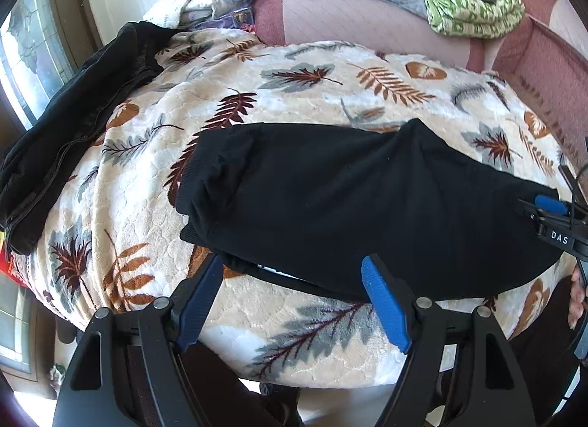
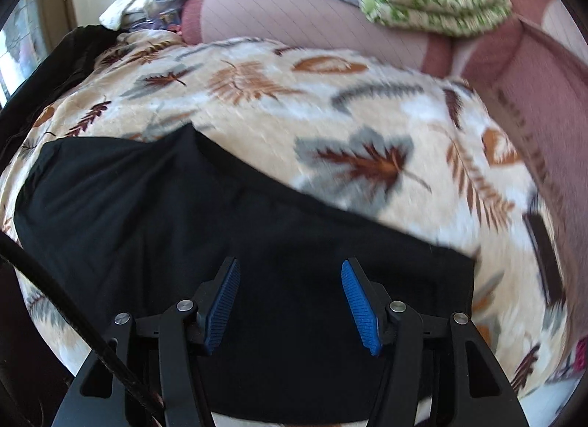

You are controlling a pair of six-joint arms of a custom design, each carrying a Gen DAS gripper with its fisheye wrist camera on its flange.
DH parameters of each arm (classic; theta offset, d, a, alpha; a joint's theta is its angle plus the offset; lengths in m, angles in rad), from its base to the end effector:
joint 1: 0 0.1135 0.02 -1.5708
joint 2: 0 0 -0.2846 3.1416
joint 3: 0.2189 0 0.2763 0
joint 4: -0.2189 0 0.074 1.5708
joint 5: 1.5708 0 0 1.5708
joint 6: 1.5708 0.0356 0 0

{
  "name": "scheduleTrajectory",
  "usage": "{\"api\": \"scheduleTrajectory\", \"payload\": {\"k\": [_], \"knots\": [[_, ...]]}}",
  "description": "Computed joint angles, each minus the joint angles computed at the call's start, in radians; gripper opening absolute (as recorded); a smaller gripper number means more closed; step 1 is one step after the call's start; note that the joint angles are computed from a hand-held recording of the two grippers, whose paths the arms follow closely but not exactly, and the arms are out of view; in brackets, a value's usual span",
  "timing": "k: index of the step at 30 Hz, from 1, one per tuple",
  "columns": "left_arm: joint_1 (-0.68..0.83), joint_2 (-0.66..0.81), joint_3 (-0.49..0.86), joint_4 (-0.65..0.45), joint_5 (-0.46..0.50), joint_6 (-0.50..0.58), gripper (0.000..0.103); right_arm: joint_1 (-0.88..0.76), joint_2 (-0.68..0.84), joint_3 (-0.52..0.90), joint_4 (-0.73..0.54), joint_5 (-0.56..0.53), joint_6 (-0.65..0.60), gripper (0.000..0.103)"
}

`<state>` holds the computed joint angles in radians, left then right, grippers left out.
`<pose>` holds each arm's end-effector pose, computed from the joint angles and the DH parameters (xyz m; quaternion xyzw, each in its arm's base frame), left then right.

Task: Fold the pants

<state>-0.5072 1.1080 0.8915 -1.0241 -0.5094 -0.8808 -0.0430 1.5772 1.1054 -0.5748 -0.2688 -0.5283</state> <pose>0.1861 -0.0836 0.2694 -0.2180 0.9303 0.0893 0.2812 0.3436 -0.0053 0.2352 -0.2637 0.9208 0.0518 0.2828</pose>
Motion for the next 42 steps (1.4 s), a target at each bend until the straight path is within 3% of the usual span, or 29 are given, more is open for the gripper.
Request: {"api": "scheduleTrajectory", "payload": {"k": [8,11,17,23,31,36,42], "knots": [[-0.021,0.086,0.062,-0.006,-0.006,0.040,0.077,-0.157,0.112,0.071,-0.060,-0.056,0.051,0.062],[-0.029,0.130,0.094,0.004,-0.004,0.073,0.077,-0.217,0.135,0.111,-0.109,-0.137,0.051,0.062],[-0.053,0.233,0.184,0.035,0.000,0.180,0.077,-0.305,0.094,0.104,-0.092,-0.193,0.053,0.068],[0.020,0.327,0.317,0.150,0.175,0.367,0.077,-0.438,0.104,0.133,-0.142,-0.318,0.089,0.070],[0.015,0.688,0.715,0.206,0.308,0.619,0.077,-0.530,0.133,0.109,-0.230,-0.415,0.107,0.071],[-0.016,0.964,0.984,0.147,0.450,0.634,0.077,-0.503,0.136,0.072,-0.199,-0.397,0.103,0.071],[-0.049,1.166,1.219,0.100,0.475,0.673,0.077,-0.471,0.169,0.054,-0.092,-0.371,0.181,0.071]]}}
